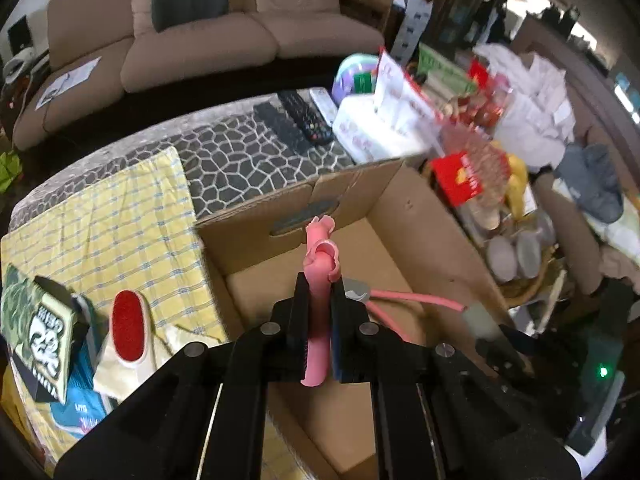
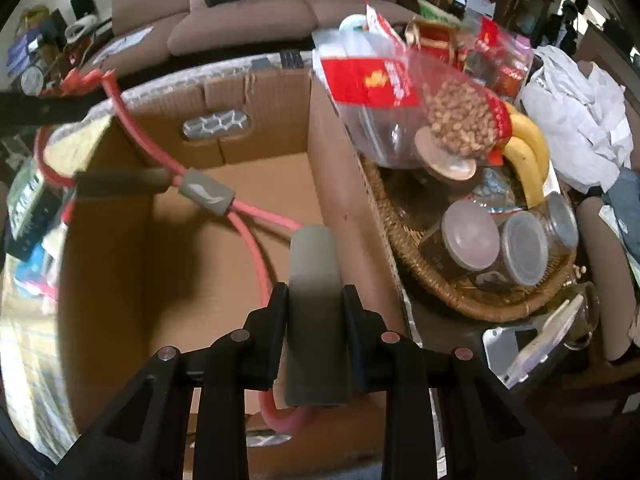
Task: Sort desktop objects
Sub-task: 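Carry the pink band with the left gripper over the cardboard box, then open the left gripper to drop the band into the box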
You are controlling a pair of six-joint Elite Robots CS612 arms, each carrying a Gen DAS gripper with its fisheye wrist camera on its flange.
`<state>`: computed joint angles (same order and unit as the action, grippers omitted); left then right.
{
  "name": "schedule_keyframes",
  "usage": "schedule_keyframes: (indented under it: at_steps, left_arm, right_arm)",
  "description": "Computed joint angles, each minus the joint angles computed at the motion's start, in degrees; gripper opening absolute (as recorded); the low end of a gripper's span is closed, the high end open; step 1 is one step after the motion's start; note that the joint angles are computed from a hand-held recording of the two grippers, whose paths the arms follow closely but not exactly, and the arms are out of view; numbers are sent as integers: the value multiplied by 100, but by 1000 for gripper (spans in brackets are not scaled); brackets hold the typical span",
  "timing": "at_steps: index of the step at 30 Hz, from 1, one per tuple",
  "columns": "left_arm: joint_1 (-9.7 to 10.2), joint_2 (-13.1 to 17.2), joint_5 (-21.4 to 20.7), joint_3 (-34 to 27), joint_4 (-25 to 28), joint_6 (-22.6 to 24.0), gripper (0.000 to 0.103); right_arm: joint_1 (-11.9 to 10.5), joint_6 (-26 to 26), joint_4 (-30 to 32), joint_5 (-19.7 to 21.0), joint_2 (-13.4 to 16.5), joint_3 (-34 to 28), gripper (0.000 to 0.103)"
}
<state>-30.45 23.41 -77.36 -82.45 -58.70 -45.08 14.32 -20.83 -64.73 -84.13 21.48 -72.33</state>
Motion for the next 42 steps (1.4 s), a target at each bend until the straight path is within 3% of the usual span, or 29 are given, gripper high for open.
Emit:
schedule_keyframes:
  at_steps: [5,14,16,20,22,24,33,42]
  left_arm:
    - [72,32,-39,292,153,72,8]
    - [122,29,392,635,537,145,11]
    - [139,30,363,644,542,192,33]
    - [81,56,509,520,417,455,54]
    - [56,58,538,429,406,505,83]
    - [53,24,537,417,447,513,97]
    - [41,91,345,-279,320,316,98]
    - [-109,267,612,-1374,996,98,95]
  right_arm:
    - [-1,-105,31,-66,58,82,27]
    - [75,-250,-144,-528,50,321,27]
    - [104,-340,-193,-669,53,325,30]
    - [67,-254,-276,-494,32,262,38]
    - [48,-155,-301,-383,1,246,44]
    - [46,-79,-307,-324,-13,208,50]
    - [67,85,-234,54,-46,-61,57]
    - [130,173,-34,357,-37,-364,57]
